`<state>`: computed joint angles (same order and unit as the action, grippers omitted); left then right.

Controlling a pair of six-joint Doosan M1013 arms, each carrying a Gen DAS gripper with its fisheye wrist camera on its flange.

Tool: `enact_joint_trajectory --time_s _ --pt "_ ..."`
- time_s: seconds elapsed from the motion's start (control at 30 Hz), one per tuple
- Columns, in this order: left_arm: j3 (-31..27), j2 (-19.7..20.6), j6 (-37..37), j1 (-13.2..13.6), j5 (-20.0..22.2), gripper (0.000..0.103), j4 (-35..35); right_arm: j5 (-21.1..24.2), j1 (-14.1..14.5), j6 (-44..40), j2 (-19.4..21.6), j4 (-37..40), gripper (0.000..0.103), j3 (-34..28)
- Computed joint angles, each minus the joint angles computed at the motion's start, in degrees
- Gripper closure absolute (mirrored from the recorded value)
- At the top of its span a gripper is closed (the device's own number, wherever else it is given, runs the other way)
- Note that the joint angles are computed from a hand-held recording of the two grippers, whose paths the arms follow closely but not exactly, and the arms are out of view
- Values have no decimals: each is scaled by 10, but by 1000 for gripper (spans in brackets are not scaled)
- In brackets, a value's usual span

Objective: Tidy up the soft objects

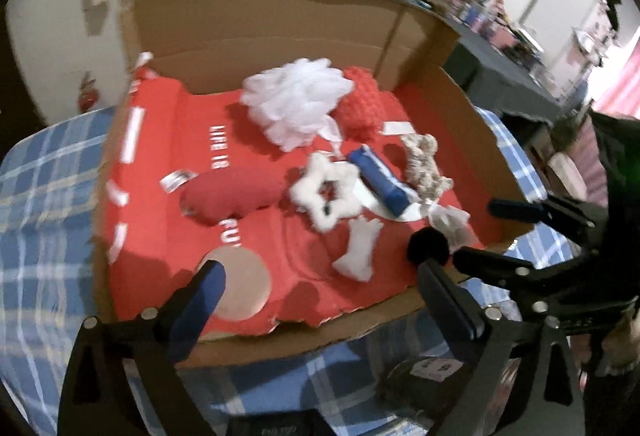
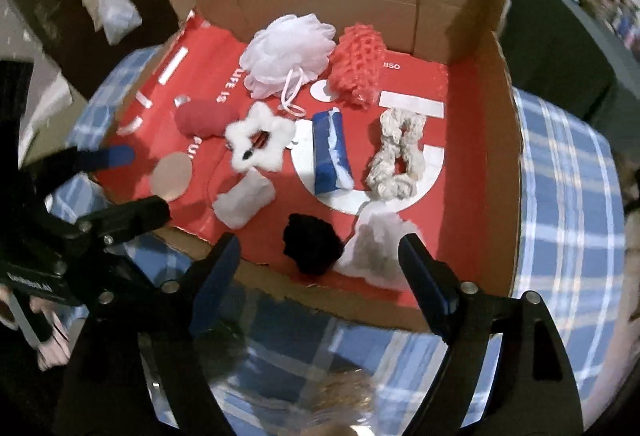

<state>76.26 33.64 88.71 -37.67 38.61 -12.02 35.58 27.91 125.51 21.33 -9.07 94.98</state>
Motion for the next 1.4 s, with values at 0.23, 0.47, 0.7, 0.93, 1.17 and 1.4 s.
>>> enact_joint_trajectory --time_s 0.23,0.47,0.7,0.93,1.17,1.4 --pt "31 -20 -82 -9 -24 1 72 -2 17 114 -4 -94 22 13" --pt "34 -15 -118 -9 -22 1 88 9 18 164 0 -132 22 17" --pt "31 -6 -161 -13 -21 1 136 9 15 185 5 -139 22 20" --pt "30 -4 -187 -20 -20 1 179 11 16 195 5 -147 22 20" --pt "24 0 -208 -25 -4 2 213 11 18 206 5 -159 22 22" --pt "22 2 -213 -24 5 2 214 11 19 225 3 -177 22 26"
